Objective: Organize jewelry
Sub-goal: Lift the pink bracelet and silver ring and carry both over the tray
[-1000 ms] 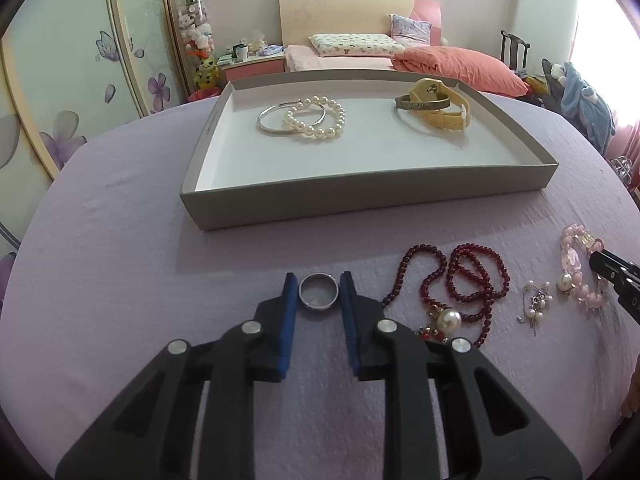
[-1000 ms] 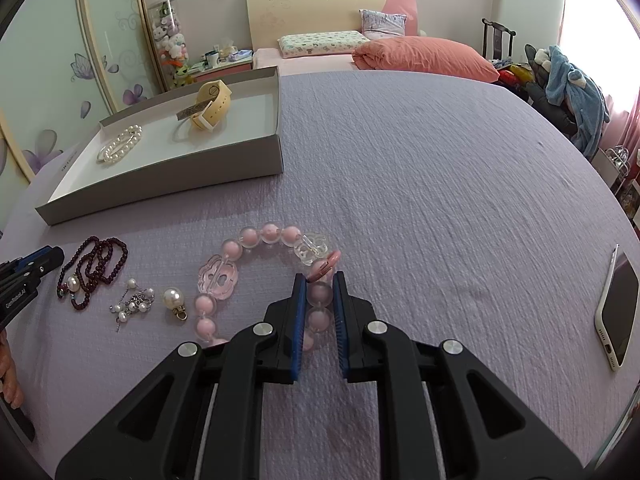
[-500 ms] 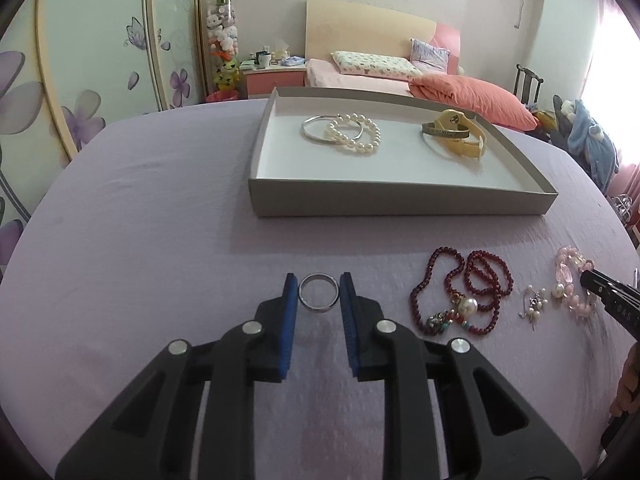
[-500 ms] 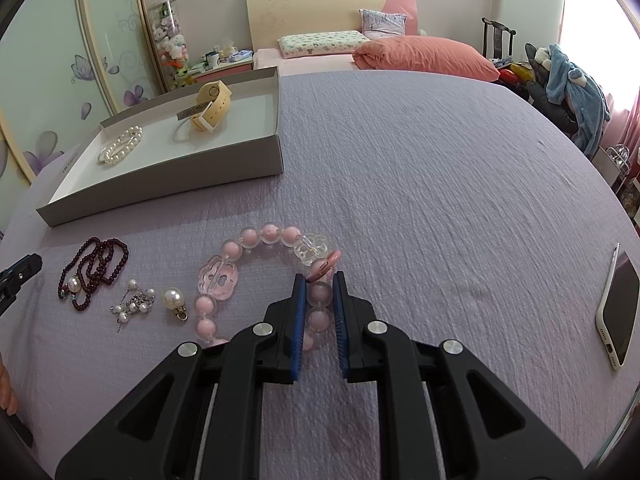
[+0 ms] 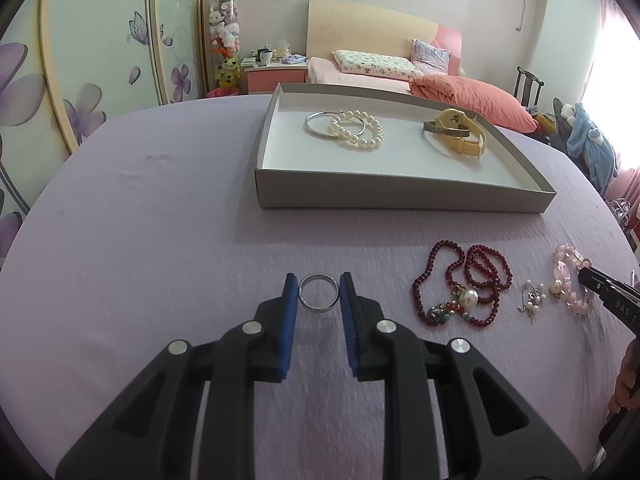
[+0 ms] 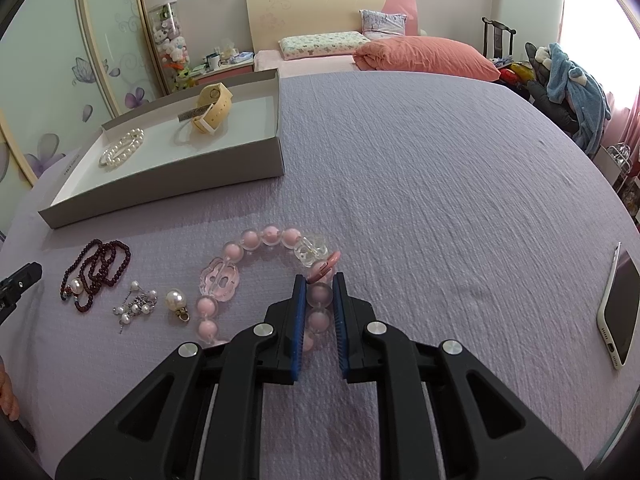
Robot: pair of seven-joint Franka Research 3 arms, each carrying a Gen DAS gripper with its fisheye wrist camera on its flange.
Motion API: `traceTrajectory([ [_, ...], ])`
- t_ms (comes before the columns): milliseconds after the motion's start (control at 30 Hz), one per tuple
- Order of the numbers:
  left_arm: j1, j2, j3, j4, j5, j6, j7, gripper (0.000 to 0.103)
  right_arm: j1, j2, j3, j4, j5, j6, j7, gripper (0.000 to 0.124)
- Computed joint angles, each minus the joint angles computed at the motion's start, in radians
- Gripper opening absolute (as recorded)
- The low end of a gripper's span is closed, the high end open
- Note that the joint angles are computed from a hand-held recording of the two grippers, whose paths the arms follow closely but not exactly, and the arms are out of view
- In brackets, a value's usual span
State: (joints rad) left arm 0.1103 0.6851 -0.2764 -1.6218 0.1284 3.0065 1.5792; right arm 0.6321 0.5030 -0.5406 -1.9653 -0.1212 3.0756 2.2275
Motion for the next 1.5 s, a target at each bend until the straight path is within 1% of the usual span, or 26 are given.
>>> traceTrajectory([
  [67, 0.003, -0.001, -0.003, -0.004, 0.000, 0.006, 0.001, 0.022, 0.059, 0.005, -0.062, -0.017, -0.019, 0.033, 0.021, 0.014],
  [133, 0.008, -0.005, -0.009, -0.011, -0.001, 0.011, 0.003, 0.022, 0.097, 0.006, -0.096, -0.032, -0.009, 0.073, 0.014, 0.014],
  [167, 0.014, -0.008, -0.016, -0.017, -0.003, 0.016, 0.005, 0.022, 0.103, 0.003, -0.101, -0.037, 0.000, 0.088, 0.002, 0.014],
  [233, 0.033, -0.015, -0.038, -0.033, -0.010, 0.035, 0.014, 0.022, 0.153, 0.007, -0.148, -0.052, 0.019, 0.140, -0.007, 0.014],
  [300, 0.061, -0.027, -0.069, -0.062, -0.016, 0.069, 0.025, 0.022, 0.226, 0.020, -0.218, -0.067, 0.042, 0.195, -0.017, 0.014],
  [333, 0.068, -0.031, -0.077, -0.070, -0.016, 0.079, 0.027, 0.022, 0.251, 0.024, -0.241, -0.074, 0.055, 0.224, -0.027, 0.014],
  [367, 0.081, -0.038, -0.091, -0.084, -0.014, 0.097, 0.032, 0.022, 0.261, 0.024, -0.248, -0.077, 0.067, 0.242, -0.039, 0.014],
  [400, 0.088, -0.045, -0.098, -0.097, -0.010, 0.115, 0.033, 0.022, 0.277, 0.023, -0.260, -0.084, 0.080, 0.278, -0.053, 0.014],
  [467, 0.094, -0.058, -0.106, -0.118, 0.002, 0.143, 0.026, 0.022, 0.306, 0.029, -0.283, -0.090, 0.112, 0.315, -0.079, 0.014],
  [500, 0.103, -0.063, -0.115, -0.127, 0.009, 0.156, 0.023, 0.022, 0.341, 0.040, -0.313, -0.096, 0.138, 0.344, -0.094, 0.014],
  [600, 0.130, -0.078, -0.143, -0.155, 0.035, 0.191, 0.010, 0.022, 0.388, 0.050, -0.350, -0.108, 0.197, 0.394, -0.140, 0.014],
  [633, 0.141, -0.085, -0.156, -0.167, 0.044, 0.202, 0.004, 0.022, 0.392, 0.048, -0.351, -0.108, 0.211, 0.402, -0.154, 0.014],
  [700, 0.157, -0.090, -0.171, -0.176, 0.063, 0.213, -0.011, 0.022, 0.380, 0.036, -0.331, -0.107, 0.227, 0.422, -0.175, 0.014],
  [800, 0.173, -0.099, -0.186, -0.191, 0.091, 0.235, -0.038, 0.022, 0.374, 0.034, -0.315, -0.100, 0.260, 0.444, -0.213, 0.014],
  [933, 0.178, -0.110, -0.185, -0.207, 0.137, 0.267, -0.079, 0.022, 0.371, 0.030, -0.295, -0.097, 0.307, 0.467, -0.264, 0.014],
  [1167, 0.191, -0.115, -0.188, -0.203, 0.216, 0.299, -0.147, 0.022, 0.358, 0.023, -0.259, -0.074, 0.393, 0.487, -0.354, 0.014],
  [1300, 0.165, -0.113, -0.156, -0.182, 0.251, 0.322, -0.188, 0.022, 0.341, 0.034, -0.238, -0.039, 0.443, 0.497, -0.403, 0.014],
  [1500, 0.093, -0.099, -0.079, -0.120, 0.282, 0.352, -0.246, 0.022, 0.304, 0.054, -0.199, 0.028, 0.509, 0.502, -0.473, 0.014],
])
